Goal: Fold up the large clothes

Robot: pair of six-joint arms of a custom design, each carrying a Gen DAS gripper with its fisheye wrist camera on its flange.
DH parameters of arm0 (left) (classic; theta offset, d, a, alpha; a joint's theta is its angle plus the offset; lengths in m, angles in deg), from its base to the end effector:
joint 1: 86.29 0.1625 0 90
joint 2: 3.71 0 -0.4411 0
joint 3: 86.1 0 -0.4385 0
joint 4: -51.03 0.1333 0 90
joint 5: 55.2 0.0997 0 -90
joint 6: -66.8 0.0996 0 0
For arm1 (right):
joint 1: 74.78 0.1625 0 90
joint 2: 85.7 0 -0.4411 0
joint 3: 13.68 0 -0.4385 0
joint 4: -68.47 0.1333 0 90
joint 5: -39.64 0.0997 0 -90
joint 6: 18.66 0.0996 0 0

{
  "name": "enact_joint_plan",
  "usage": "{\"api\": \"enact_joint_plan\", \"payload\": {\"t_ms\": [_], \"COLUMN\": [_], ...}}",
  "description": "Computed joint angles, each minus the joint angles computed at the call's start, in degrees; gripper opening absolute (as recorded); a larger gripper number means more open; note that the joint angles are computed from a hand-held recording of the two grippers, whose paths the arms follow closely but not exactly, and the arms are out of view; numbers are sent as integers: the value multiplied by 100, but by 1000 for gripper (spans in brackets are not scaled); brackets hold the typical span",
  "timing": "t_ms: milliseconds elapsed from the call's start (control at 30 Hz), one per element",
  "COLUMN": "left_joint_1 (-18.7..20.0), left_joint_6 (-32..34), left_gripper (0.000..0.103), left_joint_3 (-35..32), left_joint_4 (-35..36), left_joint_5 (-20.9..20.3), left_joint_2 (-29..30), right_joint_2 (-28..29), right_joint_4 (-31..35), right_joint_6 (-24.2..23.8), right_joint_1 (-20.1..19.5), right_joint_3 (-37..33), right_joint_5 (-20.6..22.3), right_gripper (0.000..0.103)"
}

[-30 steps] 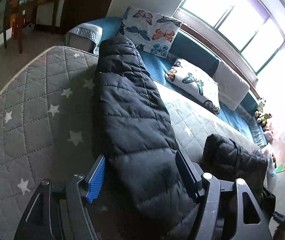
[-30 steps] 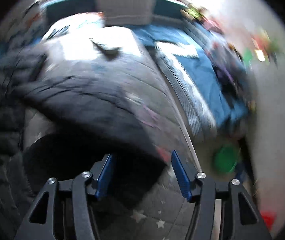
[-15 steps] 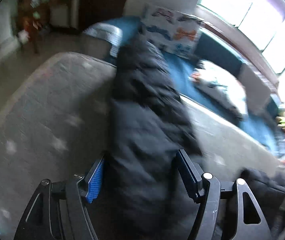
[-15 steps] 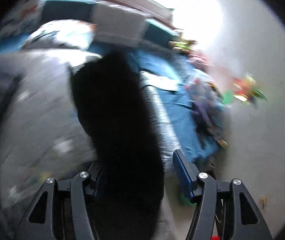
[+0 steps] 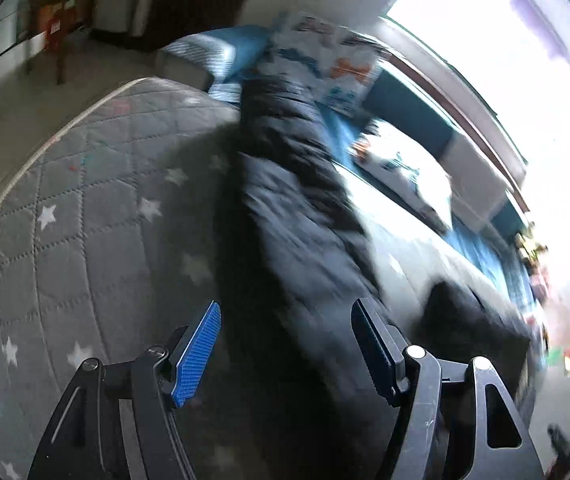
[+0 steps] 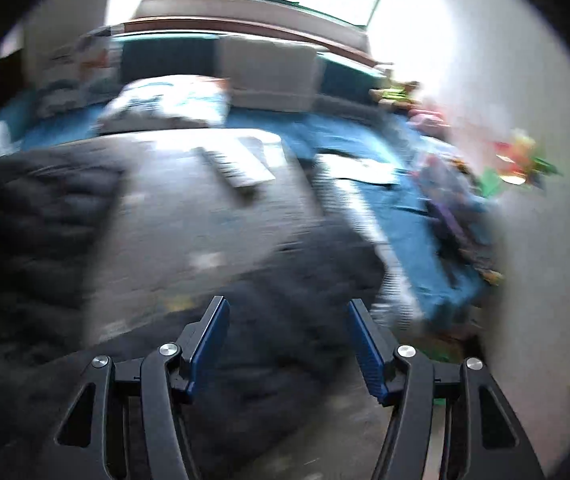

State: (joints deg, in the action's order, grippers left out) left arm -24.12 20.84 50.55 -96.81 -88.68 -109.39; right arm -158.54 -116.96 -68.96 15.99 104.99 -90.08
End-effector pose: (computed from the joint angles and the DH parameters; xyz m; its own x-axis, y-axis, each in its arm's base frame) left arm 0.0184 -0.4287 0.3576 -0.7608 -0.6198 -0.1923 -0.1877 0.4939 -0.8490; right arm 0.0772 -0.5577 0.2957 -0.4888 -0.1944 0.8505 -0.6023 0.7804 -0.1678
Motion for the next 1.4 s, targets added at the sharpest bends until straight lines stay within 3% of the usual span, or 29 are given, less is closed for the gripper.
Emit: {"api": "enact_joint_plan", "payload": {"t_ms": [67,200,267,400,500,633,867,1000,1167,1300,1400], "left_joint_1": [-436,-1152,-1286,-1251,-1043,-495,695,1102,1411,1703,1817], "left_joint_6": [-305,-391,-203,655,1106,1449,1675,1465,1410,1220,1156], "left_gripper": [72,72,72,72,82,84,84,84,84,84,84], "left_joint_3": [116,262,203,-106,-519,-1222,-2546,-3016,-3386,-3691,-3808], "left_joint_4": [656,1287,1171,196,-249,-739,-1155,-1037,-926,-732,-885], "left_joint_5": [207,118,-99,-704,-1036,-1555,-2692,-3009,-3146,-3710,-3939], "left_joint_2": [-134,-53,175,891,1471,2200,3181,3507,3807,4065,4240], "right_joint_2": [-244,-542,-570,-410,-17,556,1402,1712,1963,2240,2410], "right_joint_4": [792,1702,2004,2911,3417,4169,4116,4082,4180,4415,4556], "right_joint_6": [296,438,398,841,1243,2093,2812,3239,3414,3550,3508], "right_joint_1": [126,349,470,685,731,630,272,-8,-244,-385,-411], "right_joint_3": [217,654,787,638,156,-722,-1889,-2304,-2626,-2955,-3147], "right_joint_5": [305,668,773,1104,1343,1954,2272,2556,2869,3235,3236], "right_gripper": [66,66,66,66,66,66,66,66,66,66,67]}}
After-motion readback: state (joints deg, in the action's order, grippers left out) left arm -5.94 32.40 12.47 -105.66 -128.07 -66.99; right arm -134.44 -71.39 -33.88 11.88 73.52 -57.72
